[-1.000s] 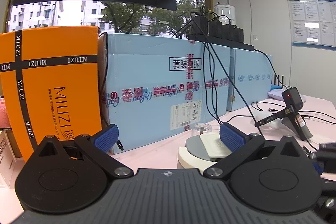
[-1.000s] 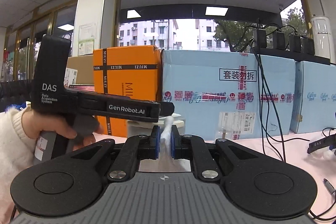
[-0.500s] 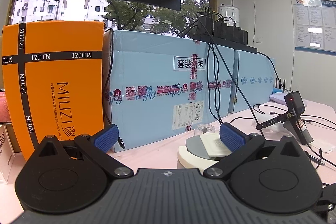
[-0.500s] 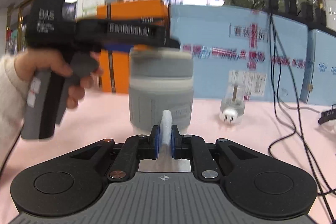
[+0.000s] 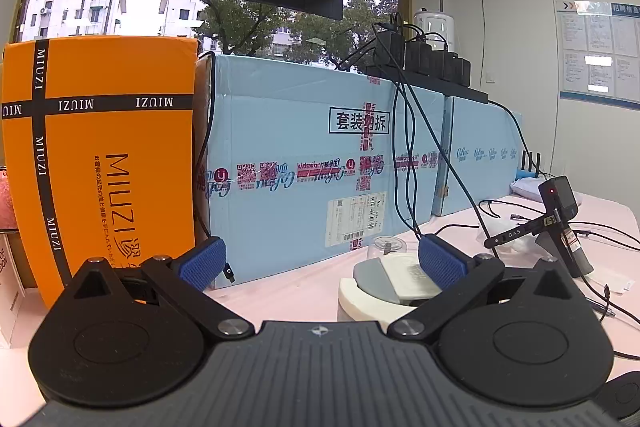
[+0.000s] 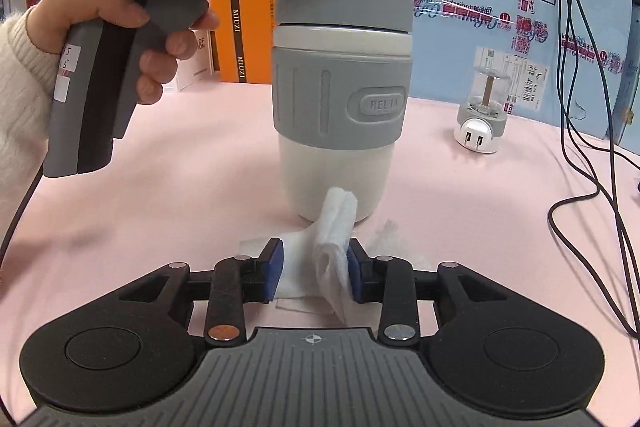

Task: Clean container
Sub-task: 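Wipe the mug body with the tissue in the right gripper while the left holds the mug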

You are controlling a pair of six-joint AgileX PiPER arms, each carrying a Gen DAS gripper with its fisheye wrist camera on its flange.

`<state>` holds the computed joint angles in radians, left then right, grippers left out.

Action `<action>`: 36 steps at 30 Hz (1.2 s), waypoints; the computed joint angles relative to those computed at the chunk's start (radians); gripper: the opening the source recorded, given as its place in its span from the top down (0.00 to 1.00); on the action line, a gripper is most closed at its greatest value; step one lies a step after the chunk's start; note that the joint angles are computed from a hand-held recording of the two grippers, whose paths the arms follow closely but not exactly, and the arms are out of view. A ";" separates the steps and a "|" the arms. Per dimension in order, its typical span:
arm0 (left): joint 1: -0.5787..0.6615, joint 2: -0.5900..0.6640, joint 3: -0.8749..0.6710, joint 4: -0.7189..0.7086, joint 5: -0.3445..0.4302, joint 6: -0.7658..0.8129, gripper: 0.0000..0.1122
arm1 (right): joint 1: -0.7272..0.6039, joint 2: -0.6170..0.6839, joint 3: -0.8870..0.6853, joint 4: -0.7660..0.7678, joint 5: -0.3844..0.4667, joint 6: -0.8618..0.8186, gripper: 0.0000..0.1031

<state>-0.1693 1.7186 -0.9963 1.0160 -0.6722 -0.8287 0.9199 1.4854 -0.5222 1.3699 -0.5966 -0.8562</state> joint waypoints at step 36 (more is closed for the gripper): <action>0.002 0.001 0.006 -0.036 0.007 0.028 0.08 | 0.071 0.113 -0.056 -0.056 -0.237 0.076 0.85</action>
<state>-0.1677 1.7198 -0.9904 0.9799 -0.6650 -0.8007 0.9907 1.5984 -0.5779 1.3142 -0.8335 -0.7798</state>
